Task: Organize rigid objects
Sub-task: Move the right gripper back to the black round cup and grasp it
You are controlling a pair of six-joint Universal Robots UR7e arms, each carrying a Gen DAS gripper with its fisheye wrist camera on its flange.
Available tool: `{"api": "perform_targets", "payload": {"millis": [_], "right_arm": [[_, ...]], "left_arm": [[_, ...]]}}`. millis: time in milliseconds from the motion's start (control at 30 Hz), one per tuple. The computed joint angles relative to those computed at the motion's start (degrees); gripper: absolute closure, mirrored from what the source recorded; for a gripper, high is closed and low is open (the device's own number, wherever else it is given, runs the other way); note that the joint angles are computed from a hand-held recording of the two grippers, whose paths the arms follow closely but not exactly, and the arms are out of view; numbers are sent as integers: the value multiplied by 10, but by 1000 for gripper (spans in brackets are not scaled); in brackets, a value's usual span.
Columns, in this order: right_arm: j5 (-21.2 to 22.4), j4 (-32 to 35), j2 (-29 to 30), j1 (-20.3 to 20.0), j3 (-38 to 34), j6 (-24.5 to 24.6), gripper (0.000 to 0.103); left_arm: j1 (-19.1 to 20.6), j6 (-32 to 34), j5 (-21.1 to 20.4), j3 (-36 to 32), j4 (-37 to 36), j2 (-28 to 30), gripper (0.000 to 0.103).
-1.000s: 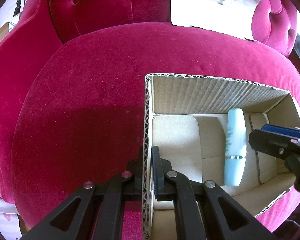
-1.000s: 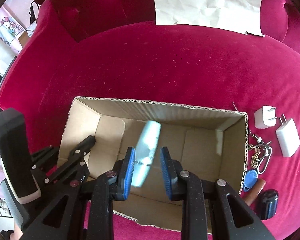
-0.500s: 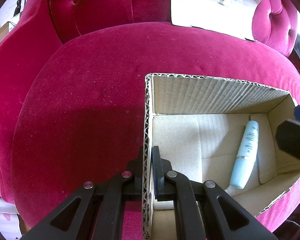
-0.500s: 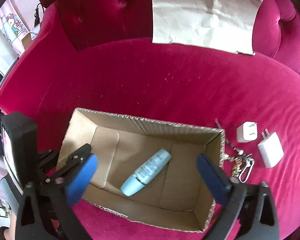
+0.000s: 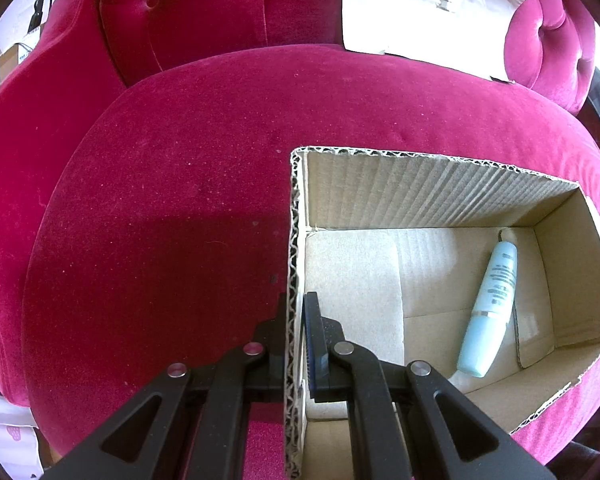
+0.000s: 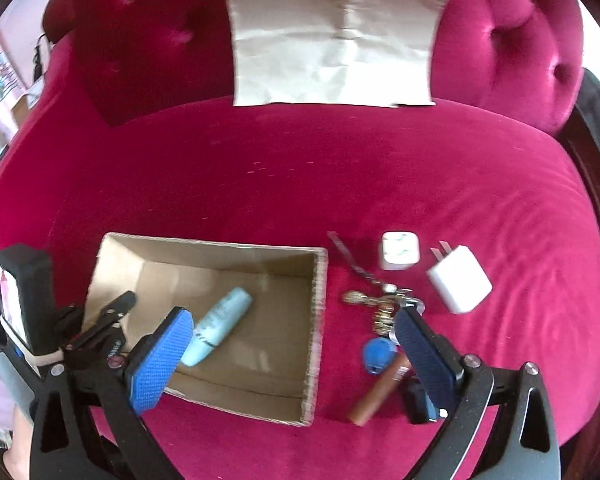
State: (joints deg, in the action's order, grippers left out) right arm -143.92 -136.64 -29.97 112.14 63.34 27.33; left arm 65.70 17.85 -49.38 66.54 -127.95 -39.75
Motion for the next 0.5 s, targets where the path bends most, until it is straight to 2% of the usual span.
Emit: {"api": "perform_targets", "payload": {"millis": [233, 500], "right_arm": [[-32, 17, -44, -3, 56, 58, 0], [-37, 91, -91, -10, 106, 148, 0]], "left_arm": [[0, -1, 0, 1, 0, 0, 97], [1, -2, 0, 1, 0, 0, 97]]}}
